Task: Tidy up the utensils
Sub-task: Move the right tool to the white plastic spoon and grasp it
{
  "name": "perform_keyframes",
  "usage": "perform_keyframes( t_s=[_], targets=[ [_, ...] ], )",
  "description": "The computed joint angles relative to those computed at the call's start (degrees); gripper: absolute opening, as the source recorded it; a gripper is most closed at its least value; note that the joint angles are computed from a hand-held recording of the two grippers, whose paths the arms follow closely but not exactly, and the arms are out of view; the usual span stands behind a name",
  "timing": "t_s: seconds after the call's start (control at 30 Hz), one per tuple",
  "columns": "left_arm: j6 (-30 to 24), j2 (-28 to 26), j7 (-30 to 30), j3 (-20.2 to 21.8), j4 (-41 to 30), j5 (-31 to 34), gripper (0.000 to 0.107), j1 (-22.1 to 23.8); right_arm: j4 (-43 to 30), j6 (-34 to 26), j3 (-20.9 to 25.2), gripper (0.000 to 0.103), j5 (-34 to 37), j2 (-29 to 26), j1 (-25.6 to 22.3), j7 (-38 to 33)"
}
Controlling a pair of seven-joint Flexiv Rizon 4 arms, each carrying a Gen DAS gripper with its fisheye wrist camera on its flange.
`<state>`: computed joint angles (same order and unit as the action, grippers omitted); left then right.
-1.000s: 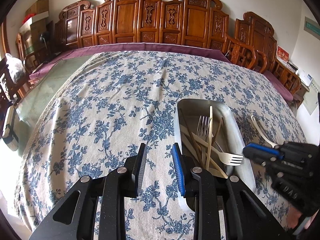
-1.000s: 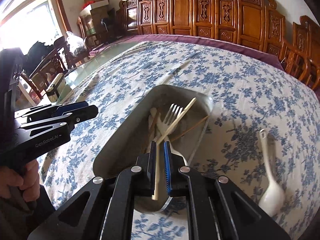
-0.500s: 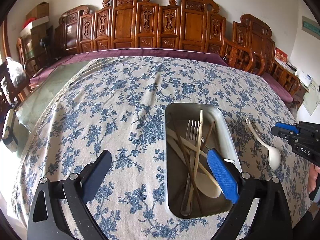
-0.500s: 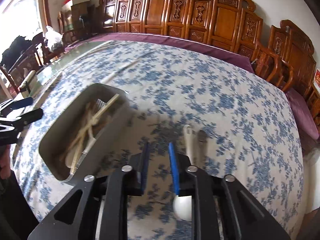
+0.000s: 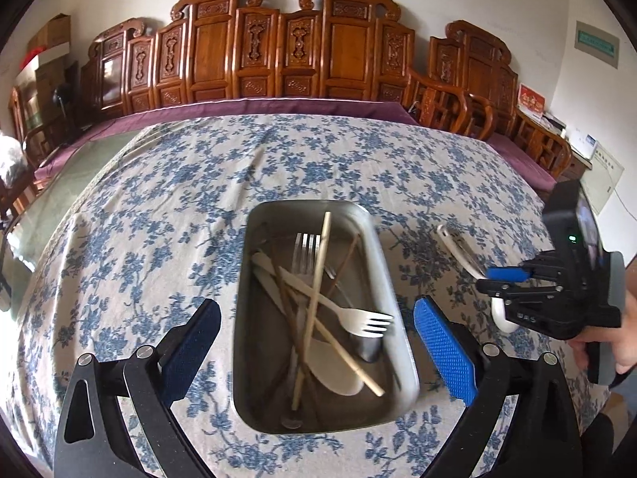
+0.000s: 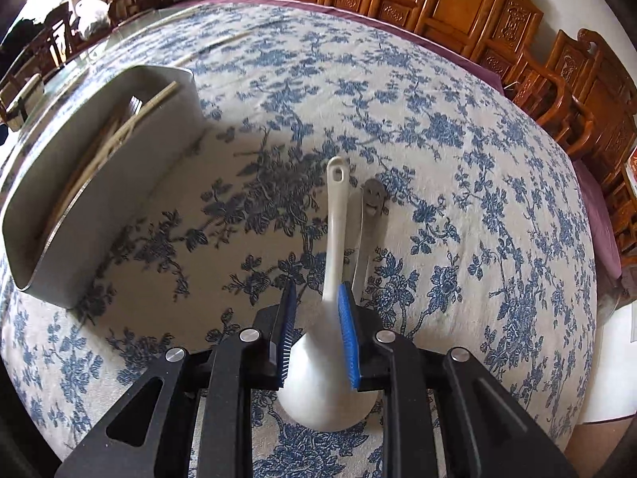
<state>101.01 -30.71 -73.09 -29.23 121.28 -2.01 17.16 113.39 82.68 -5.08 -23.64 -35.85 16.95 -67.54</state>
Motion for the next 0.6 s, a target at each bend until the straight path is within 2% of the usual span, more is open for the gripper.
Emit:
perform_keyframes(
  t_s=[0.1, 0.23, 0.3, 0.37, 0.47, 0.6],
  targets=[
    [0.2, 0.0, 0.1, -0.2, 0.3, 0.4, 0.094, -0.3, -0.5, -1.4, -0.9, 0.024, -0.5, -0.4, 0.6, 0.6],
    [0.1, 0.0, 0.1, -0.8, 0.6, 0.7, 0.094, -0.1, -1.1, -1.9, 0.7, 0.024, -0.1, -0.6, -0.7, -0.3],
    [0.2, 0.0, 0.1, -1.0, 0.7, 0.7, 0.094, -0.1, -0.7, -1.7, -0.7, 0.013, -0.9, -0.5, 0.3, 0.1],
    [0.3, 0.1, -0.2, -0.9, 0.8, 0.7, 0.094, -0.4, -1.1, -2.1, 0.6, 0.011, -0.4, -0.5, -0.9, -0.6],
    [0.1, 0.3, -0.4, -0.6, 1.0, 0.6, 0.094, -1.0, 0.7, 0.1, -0.2, 0.011, -0.4, 0.5, -0.5, -0.2],
    [0.6, 1.3, -0.6, 1.0, 1.8, 0.9, 0.094, -3.2, 4.7, 6.0, -1.7, 0.011, 0.8, 3.0, -0.2, 0.3]
  ],
)
